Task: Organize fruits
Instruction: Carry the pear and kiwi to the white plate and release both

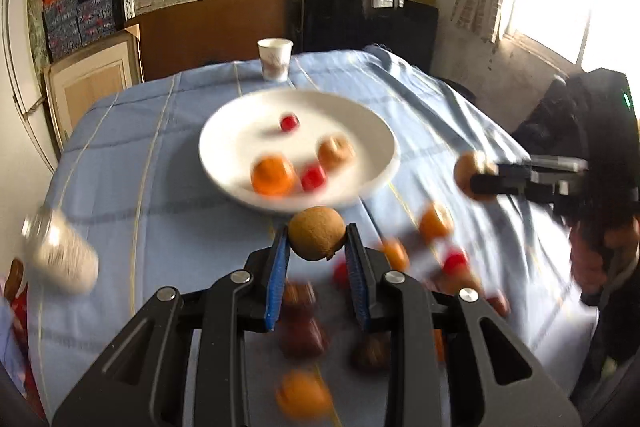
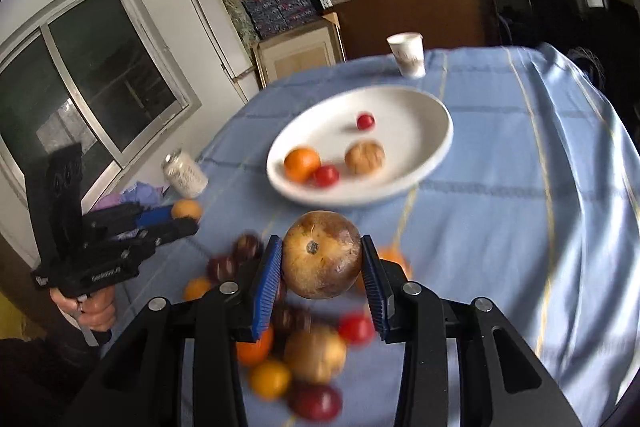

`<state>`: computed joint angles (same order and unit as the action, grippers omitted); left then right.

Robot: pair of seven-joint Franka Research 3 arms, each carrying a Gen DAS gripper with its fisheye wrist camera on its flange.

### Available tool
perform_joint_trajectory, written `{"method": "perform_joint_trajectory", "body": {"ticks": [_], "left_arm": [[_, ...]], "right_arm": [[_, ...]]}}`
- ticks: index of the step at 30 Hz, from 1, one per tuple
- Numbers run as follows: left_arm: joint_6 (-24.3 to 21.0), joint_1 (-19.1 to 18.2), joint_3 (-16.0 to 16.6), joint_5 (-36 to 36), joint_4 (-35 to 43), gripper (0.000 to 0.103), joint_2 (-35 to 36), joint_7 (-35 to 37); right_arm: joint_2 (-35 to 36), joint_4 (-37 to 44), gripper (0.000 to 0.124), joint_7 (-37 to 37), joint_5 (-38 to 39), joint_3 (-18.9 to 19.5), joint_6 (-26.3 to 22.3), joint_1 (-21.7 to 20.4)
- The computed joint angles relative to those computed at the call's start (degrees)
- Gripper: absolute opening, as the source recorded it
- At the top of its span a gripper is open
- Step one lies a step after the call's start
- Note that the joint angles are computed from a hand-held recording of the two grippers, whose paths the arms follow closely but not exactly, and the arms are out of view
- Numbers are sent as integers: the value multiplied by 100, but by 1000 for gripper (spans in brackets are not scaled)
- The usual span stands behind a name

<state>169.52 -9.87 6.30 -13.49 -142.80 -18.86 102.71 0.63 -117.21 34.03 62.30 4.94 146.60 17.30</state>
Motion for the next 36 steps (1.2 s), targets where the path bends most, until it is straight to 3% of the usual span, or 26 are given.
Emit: {"method": "perform_joint_trajectory", "body": {"ticks": [1, 3, 9, 15, 16, 19, 22, 24, 27, 28, 29, 31, 33, 36], "left_arm": [[-102, -142, 194, -182, 376, 27, 307, 126], [-273, -77, 226, -401, 1106, 27, 944, 263], [-818, 447, -31, -353, 2703, 27, 2373, 1], [-1243, 811, -268, 92, 3543, 28, 3119, -570], [-1227, 823, -276, 273, 3531, 40, 3128, -735], [-697, 631, -64, 1461, 3054, 80, 2820, -1716], [-190, 522, 95, 2861, 2386, 94, 2229, -2690], [51, 630, 3, 3304, 1909, 96, 1766, -3021], [319, 853, -230, 3412, 1243, 98, 1147, -3086], [441, 985, -354, 3549, 966, 98, 901, -3184], [551, 1130, -484, 3643, 716, 98, 679, -3265], [786, 1385, -721, 3661, 163, 98, 212, -3370], [923, 1522, -866, 3609, -321, 98, -192, -3443], [1074, 1576, -965, 3520, -992, 98, -718, -3499]], "right_arm": [[248, 274, 40, 145, -147, 30, 109, 34], [689, 749, 40, 490, -522, 94, 287, 71], [1777, 1909, 40, 1468, -1522, 257, 424, 22], [2576, 2864, 41, 2329, -2164, 341, 241, -90], [2680, 2988, 41, 2501, -2275, 337, 187, -97], [2602, 2902, 70, 2627, -2162, 508, 156, -283], [2128, 2350, 86, 2213, -1848, 663, 480, -406], [1740, 1905, 91, 1932, -1743, 679, 727, -390], [837, 774, 95, 696, -688, 882, 1740, -371], [558, 470, 100, -124, 133, 1002, 2025, -395], [372, 306, 100, -796, 795, 1013, 2073, -379], [-242, -270, 100, -2038, 1896, 895, 1541, -403], [-648, -733, 100, -2307, 2255, 700, 1254, -291], [-1178, -1428, 100, -2833, 3005, 550, 1604, -9]]}}
